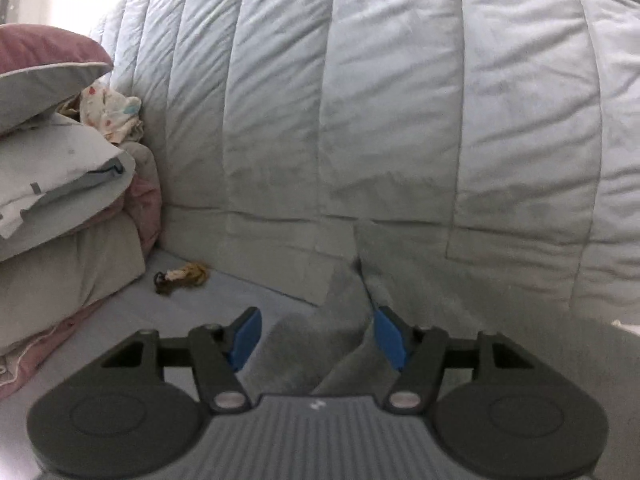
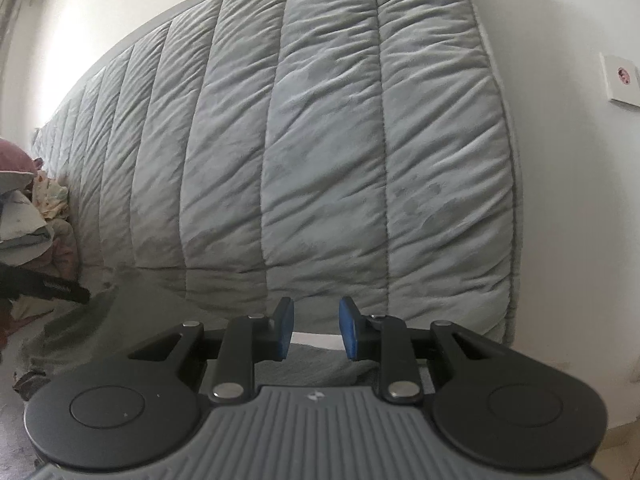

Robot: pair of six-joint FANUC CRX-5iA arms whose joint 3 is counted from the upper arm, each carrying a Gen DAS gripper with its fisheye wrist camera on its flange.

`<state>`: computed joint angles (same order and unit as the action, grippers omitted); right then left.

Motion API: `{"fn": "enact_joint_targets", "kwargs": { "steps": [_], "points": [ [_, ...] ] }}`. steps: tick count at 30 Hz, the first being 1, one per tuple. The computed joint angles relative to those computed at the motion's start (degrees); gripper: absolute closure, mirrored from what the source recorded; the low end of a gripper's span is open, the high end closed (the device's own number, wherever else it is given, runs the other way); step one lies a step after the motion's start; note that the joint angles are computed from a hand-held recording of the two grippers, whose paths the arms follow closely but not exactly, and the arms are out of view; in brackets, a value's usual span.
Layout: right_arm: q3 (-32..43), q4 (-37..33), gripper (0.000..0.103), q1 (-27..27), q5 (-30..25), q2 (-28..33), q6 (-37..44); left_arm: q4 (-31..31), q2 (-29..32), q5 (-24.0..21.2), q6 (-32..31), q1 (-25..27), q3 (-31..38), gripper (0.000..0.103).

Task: Fold clothes
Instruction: 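Lower the grey top onto the clothes stack and open both grippers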

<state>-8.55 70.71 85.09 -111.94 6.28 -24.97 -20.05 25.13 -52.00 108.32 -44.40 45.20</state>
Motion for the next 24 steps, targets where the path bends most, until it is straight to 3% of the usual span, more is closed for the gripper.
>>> {"fn": "enact_joint_targets", "kwargs": {
  "steps": [5, 9, 12, 18, 24],
  "points": [
    [0.71, -0.82, 0.074, -0.25, 4.48, 0.33, 6.06, -4.06, 3.70, -4.96, 4.37, -0.93, 5.39, 0.039],
    [4.03, -9.92, 0.074, -0.82, 5.51, 0.02, 7.15, -5.25, 6.36, -8.94, 11.11, -0.55, 8.42, 0.041],
    [2.41, -14.94, 0.074, -1.14, 8.92, -3.47, 2.62, -5.41, 8.15, -12.25, 16.19, -0.12, 10.35, 0.041],
    [1.83, -12.91, 0.074, -0.60, 8.43, -3.95, 3.29, -10.97, 7.93, -14.01, 17.63, -2.41, 11.71, 0.039],
    [-3.45, -7.85, 0.073, -0.46, 8.24, -6.53, 4.10, -20.41, 2.92, -11.12, 16.48, -7.41, 7.03, 0.038]
  ]
}}
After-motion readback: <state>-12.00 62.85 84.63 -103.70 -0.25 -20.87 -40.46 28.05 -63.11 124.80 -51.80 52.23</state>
